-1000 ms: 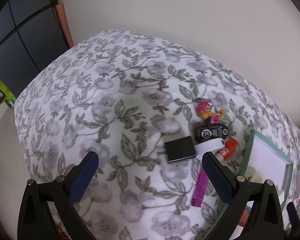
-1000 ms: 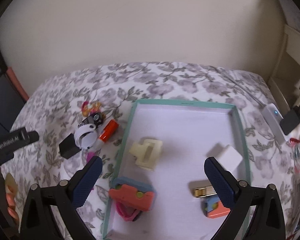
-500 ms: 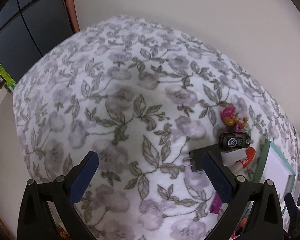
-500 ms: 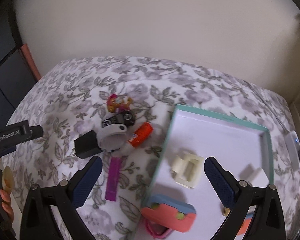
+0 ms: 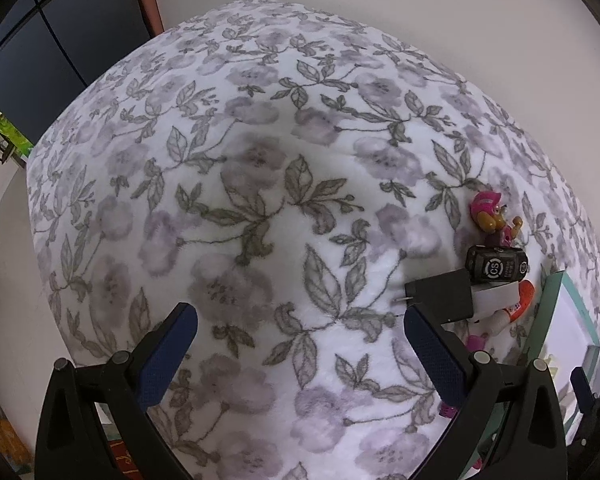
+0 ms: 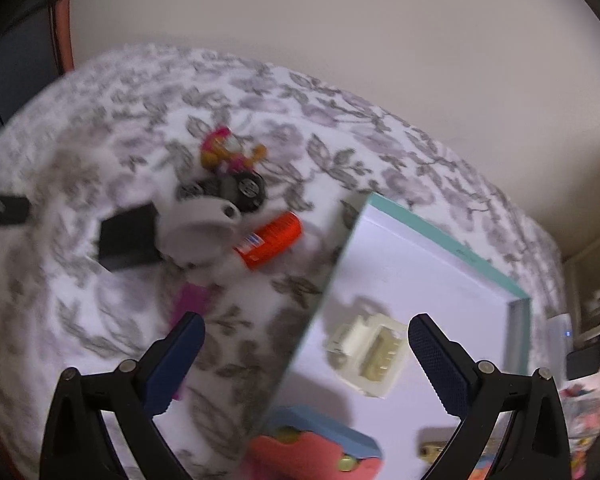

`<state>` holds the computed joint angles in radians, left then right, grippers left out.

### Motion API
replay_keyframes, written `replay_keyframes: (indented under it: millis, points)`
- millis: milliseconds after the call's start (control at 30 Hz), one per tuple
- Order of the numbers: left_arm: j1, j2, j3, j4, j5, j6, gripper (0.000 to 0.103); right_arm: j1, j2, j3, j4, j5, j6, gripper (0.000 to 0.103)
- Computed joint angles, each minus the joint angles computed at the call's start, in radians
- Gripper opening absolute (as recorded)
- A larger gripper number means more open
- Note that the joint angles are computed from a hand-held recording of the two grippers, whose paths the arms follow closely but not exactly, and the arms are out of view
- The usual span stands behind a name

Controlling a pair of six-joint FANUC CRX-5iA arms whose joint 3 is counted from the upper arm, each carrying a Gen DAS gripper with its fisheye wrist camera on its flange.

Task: Organize rigid objects
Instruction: 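Move both tools back over the remaining items, then grasp the purple lighter with the right tool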

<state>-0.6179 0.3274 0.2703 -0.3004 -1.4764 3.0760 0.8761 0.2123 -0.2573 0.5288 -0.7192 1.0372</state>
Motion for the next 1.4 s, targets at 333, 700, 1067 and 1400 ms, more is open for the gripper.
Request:
replay_keyframes:
  millis: [333,700,1067,1400]
  points:
    - [0.007,-0.008,-0.013,0.012,0.015,-0.002,0.103,0.041,0.024,-0.052,0.128,-0.039,0.044,0.103]
    - [0.007,-0.005,-0.012,0.017,0.018,-0.013,0.103,0.065,0.031,-0.062,0.112,-0.038,0.095,0.103]
    - [0.009,-0.006,-0.016,0.019,0.017,-0.013,0.103,0.074,0.046,0.016,-0.070,-0.016,0.186,0.103]
    - [0.014,-0.011,-0.025,0.023,0.013,0.001,0.103,0.057,0.041,0.072,-0.210,0.014,0.227,0.103]
